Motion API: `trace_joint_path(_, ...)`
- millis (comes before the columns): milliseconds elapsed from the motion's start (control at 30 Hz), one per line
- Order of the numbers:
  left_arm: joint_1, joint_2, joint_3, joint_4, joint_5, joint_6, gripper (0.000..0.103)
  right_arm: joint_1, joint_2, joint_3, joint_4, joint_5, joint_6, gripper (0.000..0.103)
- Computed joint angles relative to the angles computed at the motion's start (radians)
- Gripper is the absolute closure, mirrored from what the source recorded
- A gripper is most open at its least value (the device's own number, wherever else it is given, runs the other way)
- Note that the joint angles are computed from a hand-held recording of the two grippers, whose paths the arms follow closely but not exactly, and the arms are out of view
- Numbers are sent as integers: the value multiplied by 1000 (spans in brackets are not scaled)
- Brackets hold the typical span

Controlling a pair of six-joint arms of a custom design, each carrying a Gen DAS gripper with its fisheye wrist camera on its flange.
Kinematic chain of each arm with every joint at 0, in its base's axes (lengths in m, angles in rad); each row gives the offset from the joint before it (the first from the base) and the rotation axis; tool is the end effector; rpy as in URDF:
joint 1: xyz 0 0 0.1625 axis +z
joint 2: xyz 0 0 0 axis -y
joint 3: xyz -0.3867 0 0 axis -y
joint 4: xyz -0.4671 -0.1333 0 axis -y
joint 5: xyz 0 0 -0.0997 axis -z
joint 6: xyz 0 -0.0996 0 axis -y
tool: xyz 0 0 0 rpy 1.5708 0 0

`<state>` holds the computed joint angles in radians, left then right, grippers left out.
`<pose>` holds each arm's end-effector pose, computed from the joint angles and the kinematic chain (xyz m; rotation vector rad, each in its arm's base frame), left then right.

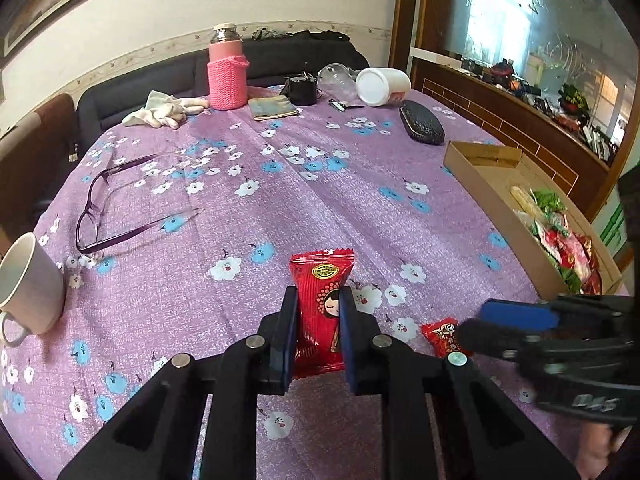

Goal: Organize snacks

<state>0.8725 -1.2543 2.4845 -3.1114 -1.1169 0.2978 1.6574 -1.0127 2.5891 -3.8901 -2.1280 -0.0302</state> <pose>-0.1208 -0.4191 0.0349 1.2079 2.4263 -0.5397 0.1091 -0.3246 0.0286 -0.1292 -2.4556 0.9713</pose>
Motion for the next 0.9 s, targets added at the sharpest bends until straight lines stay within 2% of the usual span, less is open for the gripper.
trace_joint_path(67,-2,-5,2,-2,0,1,85,9,11,-24,56,-35,14,65)
trace_joint_path(167,-5,-14,8,-7,0,1,85,13,49,-43,57,-44,1,65)
trace_joint_path(233,-6,-18,10,-8,-2,-1,85,47,99,-69,22,-111,-38,66)
trace_joint_path(300,-7,-19,10,-6,-1,-4,85,72,136,-91,8,-172,-68,78)
trace_joint_path(400,-6,-23,10,3,-3,-8,85,80,142,-89,5,-183,-106,82)
trace_joint_path(533,-6,-19,11,-5,2,-13,85,69,115,-77,-15,-144,-124,83)
trace_joint_path(633,-7,-15,11,-13,4,-13,85,78,102,-87,-98,-143,-162,83)
trace_joint_path(700,-10,-5,11,-31,17,-10,85,78,108,-100,-195,-124,-209,83)
trace_joint_path(733,-14,2,12,-49,29,-7,85,77,133,-116,-290,-117,-263,83)
trace_joint_path(800,-25,23,16,-98,63,-1,85,70,169,-133,-392,-105,-316,83)
trace_joint_path(867,-36,47,19,-153,98,11,85,12,191,-115,-451,2,-299,83)
trace_joint_path(900,-41,60,19,-177,115,16,85,-8,198,-109,-443,32,-288,83)
